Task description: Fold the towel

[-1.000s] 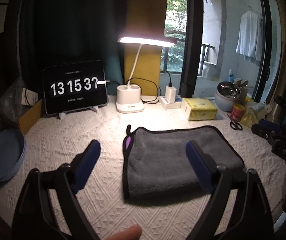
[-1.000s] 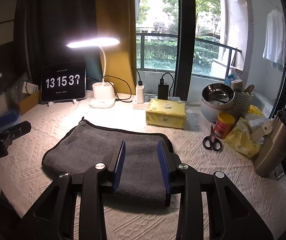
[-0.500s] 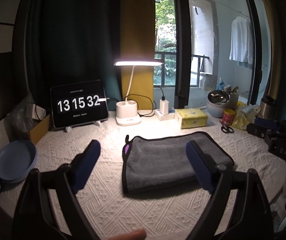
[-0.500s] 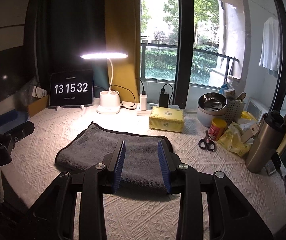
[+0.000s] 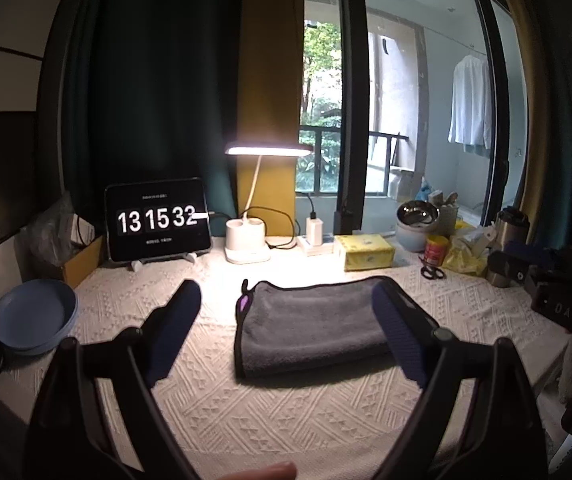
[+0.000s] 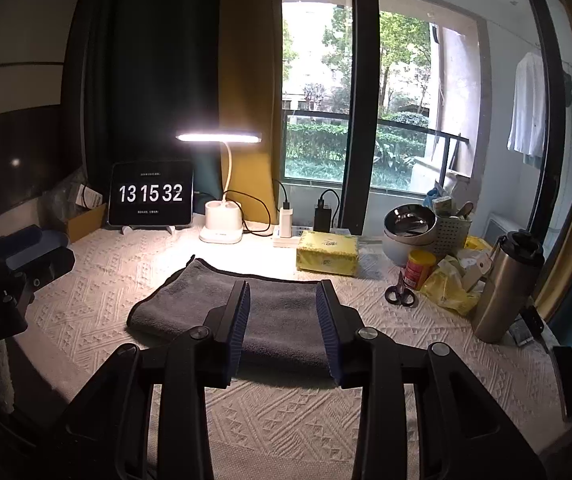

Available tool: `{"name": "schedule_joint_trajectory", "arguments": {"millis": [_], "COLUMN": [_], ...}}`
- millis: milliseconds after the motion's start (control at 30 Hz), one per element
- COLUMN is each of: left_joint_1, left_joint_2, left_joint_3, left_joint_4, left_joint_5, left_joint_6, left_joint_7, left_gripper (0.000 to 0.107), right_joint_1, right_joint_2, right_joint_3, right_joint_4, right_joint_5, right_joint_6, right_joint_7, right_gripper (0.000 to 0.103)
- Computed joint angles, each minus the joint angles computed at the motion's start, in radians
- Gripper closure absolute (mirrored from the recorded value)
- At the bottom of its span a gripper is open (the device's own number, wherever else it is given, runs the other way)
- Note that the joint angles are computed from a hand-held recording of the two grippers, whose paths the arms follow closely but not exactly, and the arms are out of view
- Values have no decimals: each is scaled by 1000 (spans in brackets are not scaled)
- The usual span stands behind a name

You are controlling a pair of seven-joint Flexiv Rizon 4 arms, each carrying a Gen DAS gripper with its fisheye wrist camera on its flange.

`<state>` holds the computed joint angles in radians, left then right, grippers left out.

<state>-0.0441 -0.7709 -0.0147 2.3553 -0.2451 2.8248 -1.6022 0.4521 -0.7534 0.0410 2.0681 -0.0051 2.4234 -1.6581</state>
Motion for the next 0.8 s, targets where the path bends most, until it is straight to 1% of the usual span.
{"name": "schedule_joint_trajectory", "arguments": {"millis": [100,200,233,300,433,533,633,700,800], "left_joint_1": [-4,-11,-13,-14,2,0,-9,8,23], "left_joint_2": [-11,-29,-33,-42,-58,-69,-86,-95,-93], "left_joint_3": [3,7,7,4,-8,-11,-8,-8,-12], "left_joint_4": [16,27,31,40,63,85,105,111,120], "left_joint_5": [0,-10,-17,-26,-19,-29,-46,-22,-26], "left_joint_6": [53,110,124,150,182,209,259,286,301], "left_joint_7": [-20,-29,-29,-35,-78,-105,-128,-159,-188], "left_gripper": [18,18,18,18,18,18,18,18,18], "right_joint_1": [-14,-24,-34,-36,-19,-25,-40,-39,-38], "right_joint_2": [-6,-14,-17,-20,-23,-22,-20,-18,-18], "right_joint_3": [15,28,34,37,32,39,48,47,45], "right_joint_4": [27,54,66,80,100,122,146,153,155], "right_joint_5": [-11,-25,-39,-44,-8,-13,-35,-33,-26], "right_joint_6": [70,145,170,196,235,261,289,298,307], "right_joint_7": [-6,-12,-11,-11,-29,-23,-9,-7,-5], "right_gripper": [65,51,49,49,48,48,48,47,43]}}
